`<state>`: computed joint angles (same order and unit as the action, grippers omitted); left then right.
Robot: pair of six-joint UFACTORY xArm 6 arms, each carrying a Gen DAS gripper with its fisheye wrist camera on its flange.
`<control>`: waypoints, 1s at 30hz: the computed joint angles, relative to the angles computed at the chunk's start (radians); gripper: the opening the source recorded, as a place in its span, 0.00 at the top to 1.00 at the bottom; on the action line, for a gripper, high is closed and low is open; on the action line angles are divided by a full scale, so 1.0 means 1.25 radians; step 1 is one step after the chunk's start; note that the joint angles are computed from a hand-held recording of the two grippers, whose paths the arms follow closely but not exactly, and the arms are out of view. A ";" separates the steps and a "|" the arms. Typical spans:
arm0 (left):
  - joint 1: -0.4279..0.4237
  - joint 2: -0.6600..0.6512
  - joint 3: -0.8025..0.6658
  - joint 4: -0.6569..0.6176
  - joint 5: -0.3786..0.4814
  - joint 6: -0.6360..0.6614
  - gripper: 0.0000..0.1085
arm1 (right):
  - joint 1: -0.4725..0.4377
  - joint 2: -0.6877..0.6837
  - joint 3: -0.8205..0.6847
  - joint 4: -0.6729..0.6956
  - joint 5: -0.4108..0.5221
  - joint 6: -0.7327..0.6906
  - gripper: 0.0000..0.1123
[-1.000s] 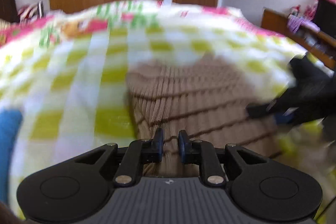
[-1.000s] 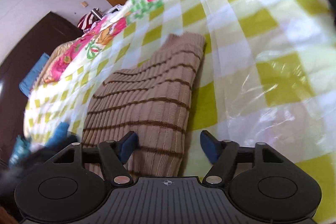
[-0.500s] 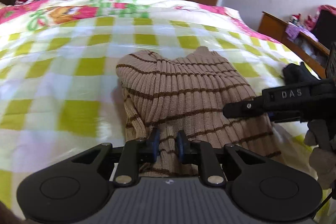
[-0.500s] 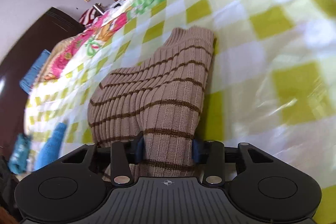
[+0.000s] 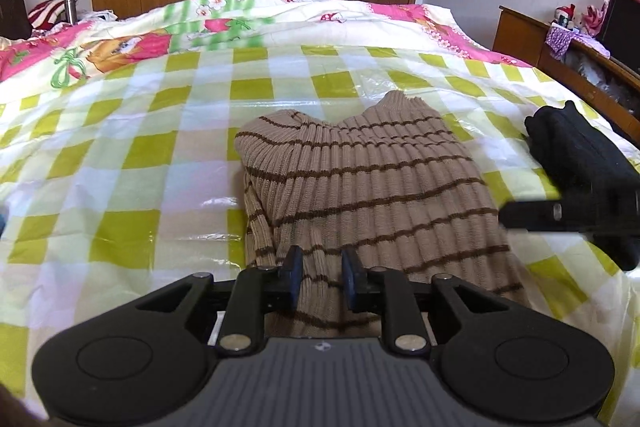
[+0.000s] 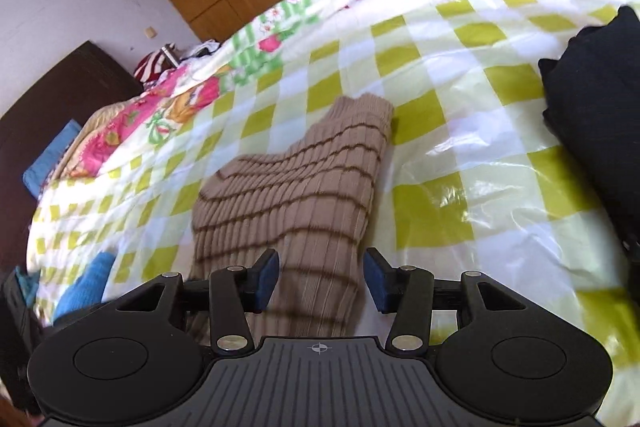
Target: Fold small clothes
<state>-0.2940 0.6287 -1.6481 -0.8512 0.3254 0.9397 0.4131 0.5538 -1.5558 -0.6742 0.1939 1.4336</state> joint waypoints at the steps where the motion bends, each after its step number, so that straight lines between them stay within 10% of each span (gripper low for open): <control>1: -0.003 -0.011 0.015 -0.003 -0.011 0.006 0.66 | 0.008 -0.009 0.005 -0.018 0.013 0.005 0.58; 7: -0.021 -0.091 0.115 -0.060 -0.070 0.052 0.57 | 0.056 -0.036 0.024 -0.093 0.095 0.018 0.57; 17: -0.036 -0.209 0.269 -0.249 -0.192 0.186 0.13 | 0.111 -0.107 0.082 -0.230 0.138 0.175 0.57; 30: -0.035 -0.281 0.399 -0.308 -0.234 0.247 0.05 | 0.181 -0.105 0.093 -0.183 0.201 0.175 0.57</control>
<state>-0.3379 0.2779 -1.1490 -1.2358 0.0331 1.2488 0.6397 0.4228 -1.4400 -0.9029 0.4455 1.6522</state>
